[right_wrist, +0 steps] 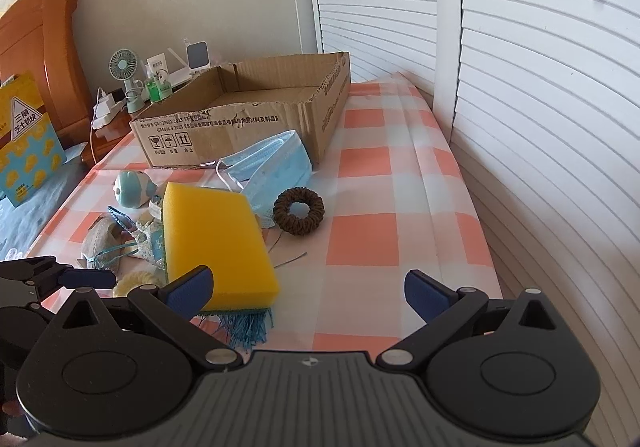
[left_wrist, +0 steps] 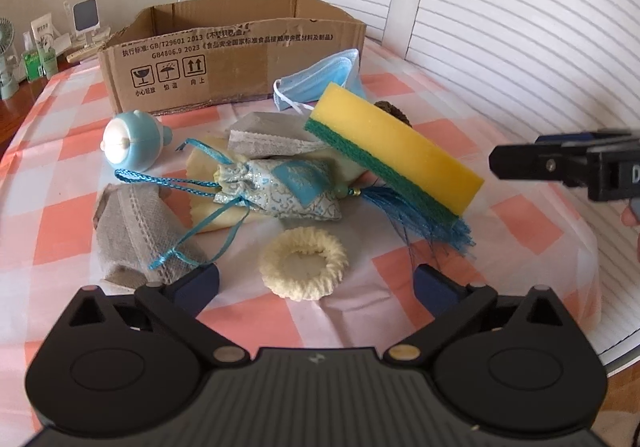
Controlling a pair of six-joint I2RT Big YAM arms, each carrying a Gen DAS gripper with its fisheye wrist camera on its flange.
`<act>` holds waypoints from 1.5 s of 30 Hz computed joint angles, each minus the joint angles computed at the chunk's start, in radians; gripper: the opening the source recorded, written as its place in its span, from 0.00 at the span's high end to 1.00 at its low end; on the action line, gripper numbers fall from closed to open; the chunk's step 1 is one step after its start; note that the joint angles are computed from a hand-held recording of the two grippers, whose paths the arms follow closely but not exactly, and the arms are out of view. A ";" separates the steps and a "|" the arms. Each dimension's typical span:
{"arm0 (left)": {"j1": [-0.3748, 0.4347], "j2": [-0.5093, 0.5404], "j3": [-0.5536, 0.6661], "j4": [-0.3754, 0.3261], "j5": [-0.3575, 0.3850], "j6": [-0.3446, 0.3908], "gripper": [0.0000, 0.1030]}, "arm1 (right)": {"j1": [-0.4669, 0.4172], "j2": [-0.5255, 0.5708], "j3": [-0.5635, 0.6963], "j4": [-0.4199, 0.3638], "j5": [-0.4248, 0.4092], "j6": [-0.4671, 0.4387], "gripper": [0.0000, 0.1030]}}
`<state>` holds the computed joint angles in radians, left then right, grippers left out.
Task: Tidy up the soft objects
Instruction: 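Grasp the cream knitted ring with the left tool while the right tool approaches the yellow sponge, then grasp the yellow sponge with the right tool and lift it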
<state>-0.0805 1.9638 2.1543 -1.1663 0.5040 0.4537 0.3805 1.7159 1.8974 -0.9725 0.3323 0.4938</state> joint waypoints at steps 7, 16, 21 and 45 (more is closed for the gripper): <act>-0.017 -0.029 -0.046 0.045 -0.090 0.030 0.02 | 0.000 -0.017 -0.024 0.022 -0.002 -0.004 0.00; -0.027 -0.067 -0.093 0.088 -0.063 0.074 0.31 | -0.002 -0.030 -0.046 0.043 -0.006 -0.011 0.00; -0.025 -0.045 -0.064 0.078 -0.060 0.032 0.45 | -0.004 -0.033 -0.050 0.047 -0.006 -0.015 0.00; -0.008 -0.015 -0.003 0.027 -0.059 0.025 0.62 | -0.082 0.110 0.066 0.172 -0.456 -0.097 0.07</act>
